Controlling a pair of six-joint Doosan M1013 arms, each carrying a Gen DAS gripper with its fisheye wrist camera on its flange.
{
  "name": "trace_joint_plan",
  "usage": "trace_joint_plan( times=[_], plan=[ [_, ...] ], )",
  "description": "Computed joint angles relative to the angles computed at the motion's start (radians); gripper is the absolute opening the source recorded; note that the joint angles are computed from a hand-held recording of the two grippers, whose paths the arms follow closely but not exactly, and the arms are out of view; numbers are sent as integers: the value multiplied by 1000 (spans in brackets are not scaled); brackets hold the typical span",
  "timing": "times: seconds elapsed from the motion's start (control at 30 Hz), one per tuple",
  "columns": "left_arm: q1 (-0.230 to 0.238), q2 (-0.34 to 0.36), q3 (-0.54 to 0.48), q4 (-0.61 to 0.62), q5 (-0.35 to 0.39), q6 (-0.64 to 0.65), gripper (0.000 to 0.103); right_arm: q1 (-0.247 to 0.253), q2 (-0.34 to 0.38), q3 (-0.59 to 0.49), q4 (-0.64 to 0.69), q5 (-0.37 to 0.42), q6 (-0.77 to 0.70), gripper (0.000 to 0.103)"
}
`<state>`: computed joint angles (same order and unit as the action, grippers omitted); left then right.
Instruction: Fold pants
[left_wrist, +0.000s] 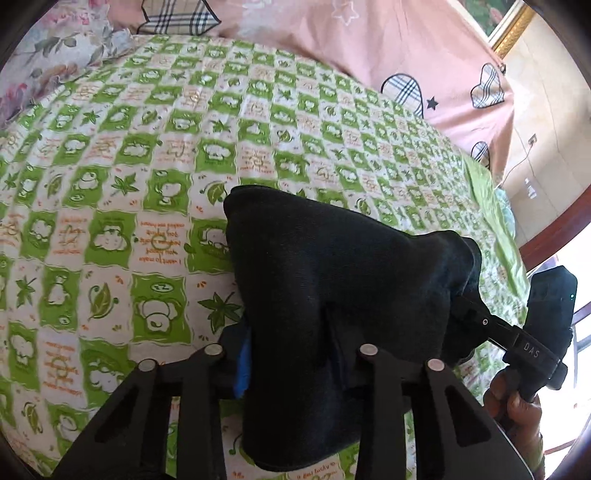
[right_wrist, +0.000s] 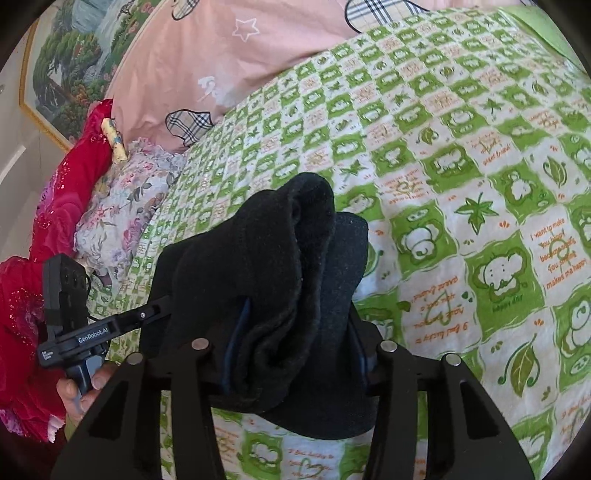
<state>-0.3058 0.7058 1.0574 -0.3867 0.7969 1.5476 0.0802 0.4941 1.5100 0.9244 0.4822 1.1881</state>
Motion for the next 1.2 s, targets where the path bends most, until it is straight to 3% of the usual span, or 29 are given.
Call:
trace_joint_plan(
  times=[0.1, 0.2, 0.43, 0.73, 1.0, 1.2],
  plan=[
    [10, -19, 20, -33, -16, 5, 31, 9, -8, -9, 9, -18, -27, 47],
    [16, -40, 37, 12, -54, -35, 31, 16, -3, -31, 83, -11, -109, 46],
    [48, -60, 45, 112, -110, -141, 31, 52, 62, -143, 105, 18, -158, 45],
    [86, -27, -9, 205, -115, -246, 31, 82, 159, -299, 59, 61, -127, 45],
    [96, 1, -27, 209, -100, -250, 32, 83, 214, -371, -15, 100, -50, 45],
    [95, 9, -22, 228, -101, -256, 43, 79, 227, -375, -67, 104, -4, 56]
  ],
)
